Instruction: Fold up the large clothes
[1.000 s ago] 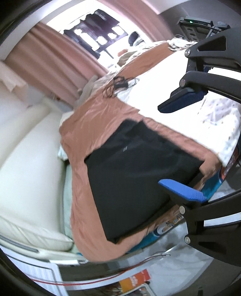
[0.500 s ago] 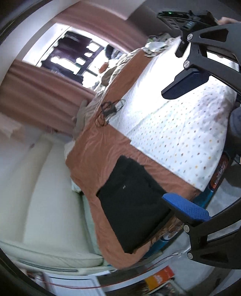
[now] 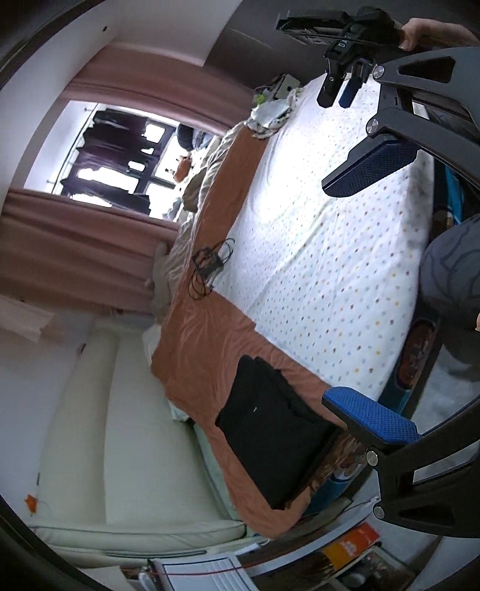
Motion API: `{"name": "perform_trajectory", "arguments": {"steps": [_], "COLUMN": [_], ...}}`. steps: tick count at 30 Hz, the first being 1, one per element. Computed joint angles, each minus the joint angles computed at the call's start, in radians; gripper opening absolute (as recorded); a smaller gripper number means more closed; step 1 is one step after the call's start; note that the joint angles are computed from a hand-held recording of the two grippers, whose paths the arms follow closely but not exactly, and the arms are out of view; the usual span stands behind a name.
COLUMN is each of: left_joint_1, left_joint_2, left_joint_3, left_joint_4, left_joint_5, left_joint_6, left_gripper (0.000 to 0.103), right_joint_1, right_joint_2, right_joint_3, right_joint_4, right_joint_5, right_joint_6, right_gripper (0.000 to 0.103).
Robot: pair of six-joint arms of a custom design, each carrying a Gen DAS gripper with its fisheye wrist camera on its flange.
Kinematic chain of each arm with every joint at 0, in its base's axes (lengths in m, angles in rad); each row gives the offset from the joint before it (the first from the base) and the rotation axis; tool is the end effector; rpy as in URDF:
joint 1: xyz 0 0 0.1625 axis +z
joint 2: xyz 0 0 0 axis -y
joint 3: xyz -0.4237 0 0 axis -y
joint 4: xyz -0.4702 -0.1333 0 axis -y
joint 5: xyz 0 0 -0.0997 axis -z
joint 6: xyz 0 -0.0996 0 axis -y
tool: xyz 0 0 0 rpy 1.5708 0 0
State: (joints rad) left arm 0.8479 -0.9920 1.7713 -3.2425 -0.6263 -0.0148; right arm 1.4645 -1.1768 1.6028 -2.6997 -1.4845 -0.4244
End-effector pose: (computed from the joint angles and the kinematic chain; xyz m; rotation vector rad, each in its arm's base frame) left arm -0.2856 -0.6472 0.2277 0.2578 2.2437 -1.3830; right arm 0.0635 -0.7420 0.3482 0.4967 -2.8114 1.0424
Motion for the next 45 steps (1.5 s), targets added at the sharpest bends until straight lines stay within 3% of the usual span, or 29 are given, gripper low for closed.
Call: {"name": "perform_trajectory", "arguments": {"steps": [15, 28, 37, 45], "left_joint_1": [-0.104, -0.200, -0.255, -0.267], "left_joint_2": [-0.003, 0.003, 0.010, 0.009], "left_joint_3": [0.145, 0.248, 0.305, 0.317], "left_joint_4": [-0.089, -0.192, -0.314, -0.300], "left_joint_5": [0.037, 0.091, 0.116, 0.121], "left_joint_6": [0.056, 0.098, 0.132, 0.128], "left_gripper": [0.102, 0.102, 0.102, 0.103], "right_joint_1": [-0.056, -0.083, -0.133, -0.160], "right_joint_2": [-0.244, -0.400, -0.499, -0.529], "right_joint_3": [0.271, 0.453, 0.549, 0.562], "right_joint_4": [-0.190, -0.263, -0.313, -0.319], "right_joint_5": [-0.020, -0.064, -0.032, -0.003], "right_joint_6": [-0.161, -0.315, -0.362, -0.342], "right_gripper": [0.103, 0.103, 0.103, 0.103]}}
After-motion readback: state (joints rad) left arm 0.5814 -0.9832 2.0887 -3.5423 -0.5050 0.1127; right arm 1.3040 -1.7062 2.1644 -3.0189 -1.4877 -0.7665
